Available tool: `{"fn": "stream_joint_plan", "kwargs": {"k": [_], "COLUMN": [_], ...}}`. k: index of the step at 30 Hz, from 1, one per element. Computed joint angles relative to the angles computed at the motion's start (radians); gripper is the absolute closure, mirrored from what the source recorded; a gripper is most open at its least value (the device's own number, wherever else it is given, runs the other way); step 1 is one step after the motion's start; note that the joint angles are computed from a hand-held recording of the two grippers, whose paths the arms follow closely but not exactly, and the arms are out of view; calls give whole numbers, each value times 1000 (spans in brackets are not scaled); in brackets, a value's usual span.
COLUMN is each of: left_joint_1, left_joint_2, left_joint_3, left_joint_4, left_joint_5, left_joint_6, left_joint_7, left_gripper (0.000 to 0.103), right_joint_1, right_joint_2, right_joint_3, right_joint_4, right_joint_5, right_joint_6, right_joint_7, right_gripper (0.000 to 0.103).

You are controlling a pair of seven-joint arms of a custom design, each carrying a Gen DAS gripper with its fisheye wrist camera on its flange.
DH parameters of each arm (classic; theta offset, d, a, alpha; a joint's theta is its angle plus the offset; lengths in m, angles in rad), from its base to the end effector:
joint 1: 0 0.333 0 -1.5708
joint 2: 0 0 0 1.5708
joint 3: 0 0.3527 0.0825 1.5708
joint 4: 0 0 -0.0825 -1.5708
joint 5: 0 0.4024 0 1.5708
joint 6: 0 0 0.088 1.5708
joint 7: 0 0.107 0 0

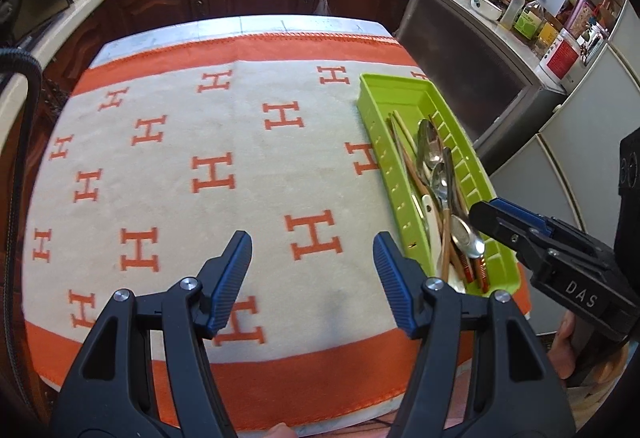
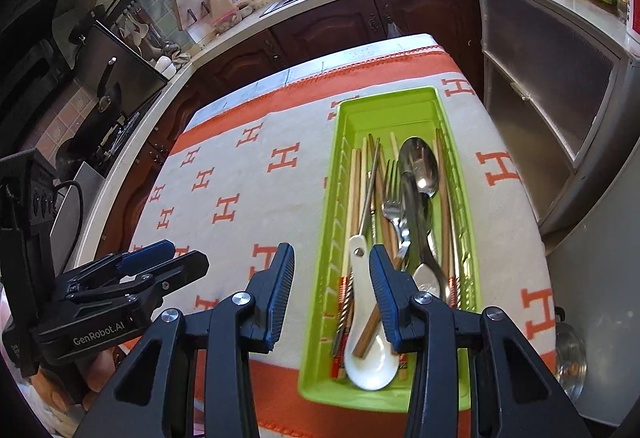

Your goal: Organize utensils

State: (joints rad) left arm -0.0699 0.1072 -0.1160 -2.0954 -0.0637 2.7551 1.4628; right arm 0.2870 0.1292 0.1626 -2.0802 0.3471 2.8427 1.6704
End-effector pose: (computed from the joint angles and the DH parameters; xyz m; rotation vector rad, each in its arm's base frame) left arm 0.6142 -0.1108 0.4592 -1.9411 1.9834 -0.6759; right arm 0.5782 0.2552 0.4625 -1.7943 1.7192 -0.1425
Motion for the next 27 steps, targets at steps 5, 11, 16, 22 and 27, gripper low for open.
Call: {"fn": "stream_joint_plan", "kwargs": {"k": [5, 11, 16, 22, 27], "left_joint_1": [9, 64, 124, 209, 232], "left_joint_2": [-85, -221, -311, -371, -377], "left_joint_3": [12, -22, -64, -126, -134], "left_joint_4": [-70, -159, -219, -261, -271], "left_joint_5": [70, 202, 263, 358, 361], "left_joint_6": [33, 86, 113, 113, 111], "left_joint_7": [-61, -179, -254, -375, -391], "left_gripper": [42, 25, 20, 20, 20], "right_joint_1": [31, 92, 98, 112, 144], "right_joint_2": [-64, -151, -204, -228, -226], "right_joint_3": [0, -13, 8, 25, 8], "right_joint_4": [-34, -50, -59, -33, -32], "right_joint_5": [-24, -138, -464, -692, -657], "right_joint_6": [13, 41, 56, -7, -29], "right_joint_7": [38, 144, 435, 618, 596], "right_gripper": [61, 48, 39, 37, 37]}}
